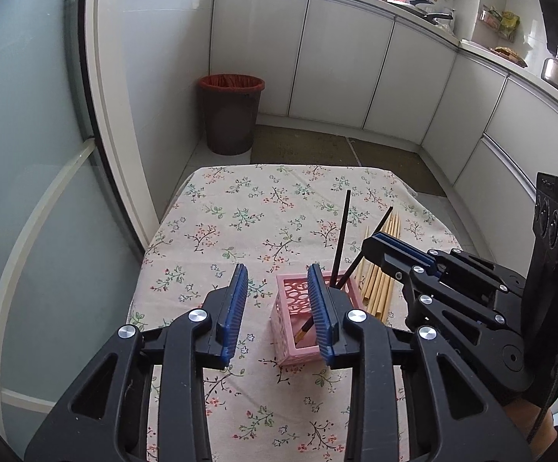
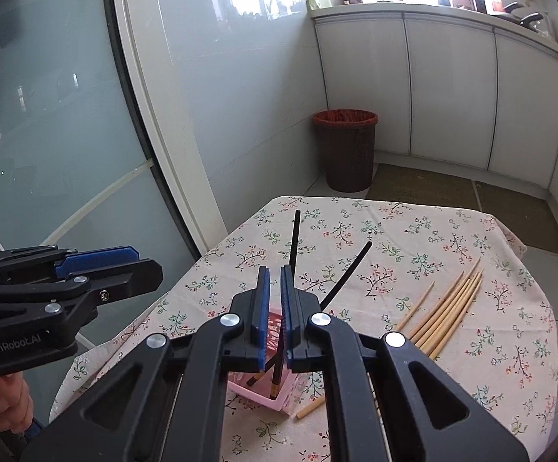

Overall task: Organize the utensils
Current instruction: 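Lower the black stick into the pink basket and open the right tool, then move the left tool to the bamboo chopsticks and grasp one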

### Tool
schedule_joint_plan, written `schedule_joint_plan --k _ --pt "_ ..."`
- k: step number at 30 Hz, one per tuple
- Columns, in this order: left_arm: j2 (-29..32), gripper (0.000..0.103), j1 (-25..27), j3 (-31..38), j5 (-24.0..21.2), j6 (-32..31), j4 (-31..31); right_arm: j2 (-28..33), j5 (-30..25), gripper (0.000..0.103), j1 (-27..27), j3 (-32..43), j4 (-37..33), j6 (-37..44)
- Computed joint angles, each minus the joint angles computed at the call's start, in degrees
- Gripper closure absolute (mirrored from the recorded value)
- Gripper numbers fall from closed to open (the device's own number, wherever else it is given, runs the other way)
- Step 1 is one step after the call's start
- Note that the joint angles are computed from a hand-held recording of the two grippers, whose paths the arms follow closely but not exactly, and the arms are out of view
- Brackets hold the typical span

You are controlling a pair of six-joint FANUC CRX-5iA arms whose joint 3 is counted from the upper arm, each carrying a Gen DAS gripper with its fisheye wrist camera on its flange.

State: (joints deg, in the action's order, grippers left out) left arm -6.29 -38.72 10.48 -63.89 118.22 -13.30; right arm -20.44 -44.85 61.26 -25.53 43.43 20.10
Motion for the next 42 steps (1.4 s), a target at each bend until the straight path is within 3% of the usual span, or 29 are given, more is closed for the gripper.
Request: schedule_joint_plan --k 5,9,13,15,18,21,27,34,42 --pt "-0.6 0.072 0.0 -0.8 1.4 0.1 0.5 -1.1 -4.9 0.095 2.5 -0.2 4.1 -1.1" --pt "-0.8 0.072 -0.7 -0.7 2.3 0.8 0.0 -1.8 -14.0 0.067 6.2 0.0 9.9 -4.5" --pt "-0.6 0.072 -2.0 -0.4 3.3 0.7 0.0 -2.5 -23.3 0.061 9.7 0.5 12.2 -4.2" --pt "0.0 0.072 -3.5 0.5 3.1 0.4 -1.1 -3.8 -26.3 0.05 10.3 0.2 12.3 -4.3" --pt "1.6 0.072 -5.2 1.9 2.6 -0.5 -1.4 -6.5 -29.6 0.042 9.7 0.2 10.3 -4.6" --pt "4.0 0.072 -5.6 3.3 2.5 -1.9 1.5 -10.5 -28.9 0.033 5.6 0.6 4.2 -4.6" --pt "13.9 0.068 -9.7 13.2 -2.8 -4.7 2.7 -16.3 -22.8 0.033 -9.3 1.8 -15.3 -2.7" --pt "30.1 0.065 -13.3 30.9 -11.9 -8.8 0.4 -18.2 -23.9 0.033 -17.2 0.4 -21.4 -4.1" --pt "49.1 0.062 -10.1 52.9 -24.0 -8.3 1.0 -18.4 -22.6 0.033 -29.1 1.6 -34.4 2.3"
